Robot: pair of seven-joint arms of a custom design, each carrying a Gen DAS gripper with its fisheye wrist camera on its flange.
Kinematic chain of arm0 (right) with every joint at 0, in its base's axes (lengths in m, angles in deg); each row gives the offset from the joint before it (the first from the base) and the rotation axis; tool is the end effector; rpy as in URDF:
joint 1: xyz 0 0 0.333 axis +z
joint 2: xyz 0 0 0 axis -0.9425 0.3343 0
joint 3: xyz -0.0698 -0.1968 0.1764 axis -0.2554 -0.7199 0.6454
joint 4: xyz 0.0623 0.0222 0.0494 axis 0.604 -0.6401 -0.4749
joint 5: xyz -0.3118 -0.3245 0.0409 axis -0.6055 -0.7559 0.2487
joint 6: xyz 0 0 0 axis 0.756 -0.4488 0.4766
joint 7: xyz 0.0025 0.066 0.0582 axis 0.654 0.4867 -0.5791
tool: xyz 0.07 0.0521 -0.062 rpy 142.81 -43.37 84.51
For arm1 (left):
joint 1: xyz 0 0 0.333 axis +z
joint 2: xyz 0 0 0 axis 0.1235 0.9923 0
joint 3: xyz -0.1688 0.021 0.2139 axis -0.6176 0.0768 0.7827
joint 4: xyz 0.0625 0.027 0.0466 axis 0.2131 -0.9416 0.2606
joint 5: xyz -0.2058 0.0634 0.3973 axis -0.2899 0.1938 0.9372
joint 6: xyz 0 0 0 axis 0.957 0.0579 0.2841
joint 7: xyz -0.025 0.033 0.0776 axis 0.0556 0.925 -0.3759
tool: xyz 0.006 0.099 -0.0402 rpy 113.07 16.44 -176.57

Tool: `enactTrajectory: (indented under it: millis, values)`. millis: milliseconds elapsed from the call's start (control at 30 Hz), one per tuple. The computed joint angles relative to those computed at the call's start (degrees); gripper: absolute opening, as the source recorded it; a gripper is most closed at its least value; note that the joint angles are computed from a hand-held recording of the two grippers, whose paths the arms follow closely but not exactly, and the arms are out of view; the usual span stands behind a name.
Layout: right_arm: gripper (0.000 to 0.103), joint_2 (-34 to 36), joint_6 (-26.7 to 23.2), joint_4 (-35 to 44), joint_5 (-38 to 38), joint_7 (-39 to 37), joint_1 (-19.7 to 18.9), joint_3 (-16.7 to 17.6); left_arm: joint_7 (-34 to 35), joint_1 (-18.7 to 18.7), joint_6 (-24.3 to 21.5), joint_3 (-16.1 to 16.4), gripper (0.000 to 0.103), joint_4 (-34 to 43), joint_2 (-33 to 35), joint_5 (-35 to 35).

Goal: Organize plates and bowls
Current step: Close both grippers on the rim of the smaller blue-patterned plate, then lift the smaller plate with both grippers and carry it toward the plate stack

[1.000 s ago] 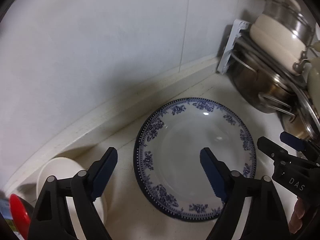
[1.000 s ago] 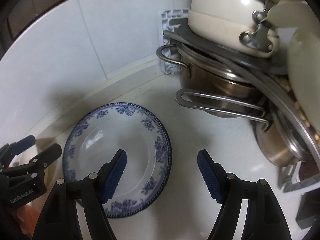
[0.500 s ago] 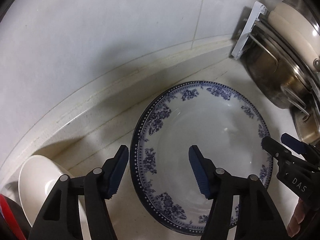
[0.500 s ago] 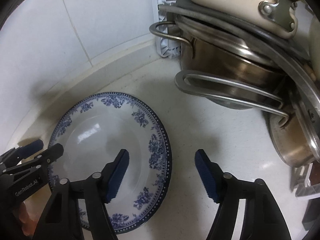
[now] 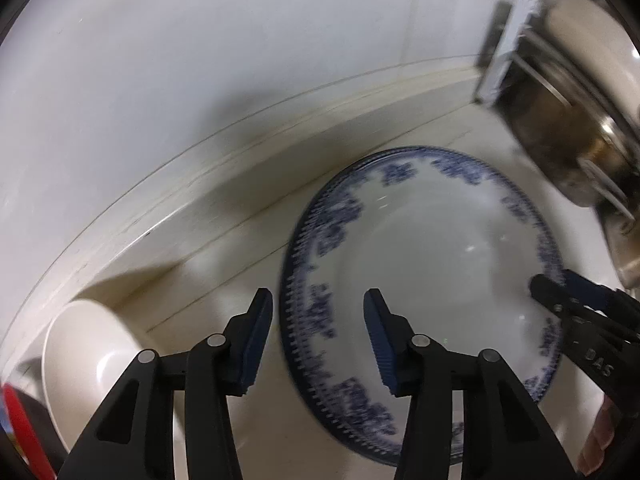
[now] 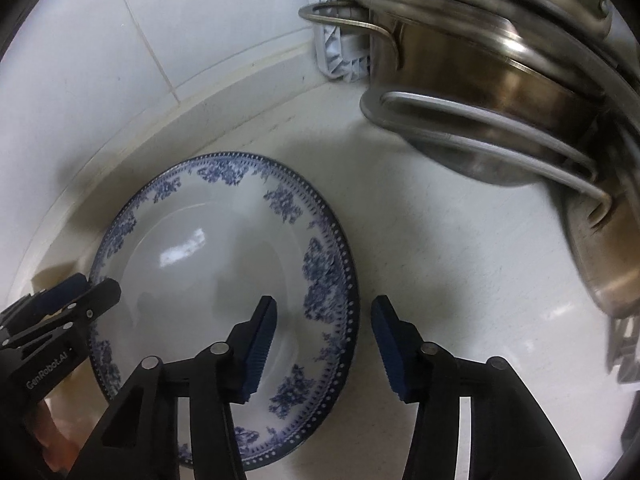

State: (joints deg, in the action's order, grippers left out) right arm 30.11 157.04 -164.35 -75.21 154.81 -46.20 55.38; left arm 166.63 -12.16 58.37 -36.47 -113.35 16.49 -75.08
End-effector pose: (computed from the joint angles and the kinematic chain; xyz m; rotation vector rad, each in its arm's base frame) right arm 0.4126 0.3550 0.4329 -1.6346 2.2332 -0.4012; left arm 0.4624 -0.2786 0.4514 -1.6516 2.3132 -0.4889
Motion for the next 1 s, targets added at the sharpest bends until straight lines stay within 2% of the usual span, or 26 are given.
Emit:
enactTrajectory:
  millis: [167,267,367,733,767,1000]
  values:
    - [0.048,1.0,-0.8,1.1,-1.1,-0.4,0.1,0.3,1.0,-0.3,0.6,0.3,0.046,-0.4,-0.1,-0.2]
    - [0.042,1.5,-1.2,1.7,-1.6,-0.8,0.2,0.2,1.6,-0.7,-0.1,1.3,0.046,-0.3,0.3,-3.8]
    - [0.037,1.9,-1.9,2.1,-2.2,-0.7,0.2,0.1,0.5,-0.3,0.7,0.6,0.044,-1.0,-0.2,-3.3]
    - [0.036,-0.9,-0.7,0.0,-2.9,0.9,0.6,0.8,-2.0,-0.6,0.3,0.6,0.043,-4.1,-5.1,-1.7]
    - [0.036,-1.2,-1.0,0.0,-2.9,0.9,0.7,1.0,-2.7,0.0,0.6,-0.6,0.043,-3.1,-4.0,-1.6]
    - [0.036,-5.2,-3.5,-0.5,-2.0,1.5,1.1,2.1,-2.7,-2.2,-1.4,1.1,0.043,-6.1,-11.3,-2.0]
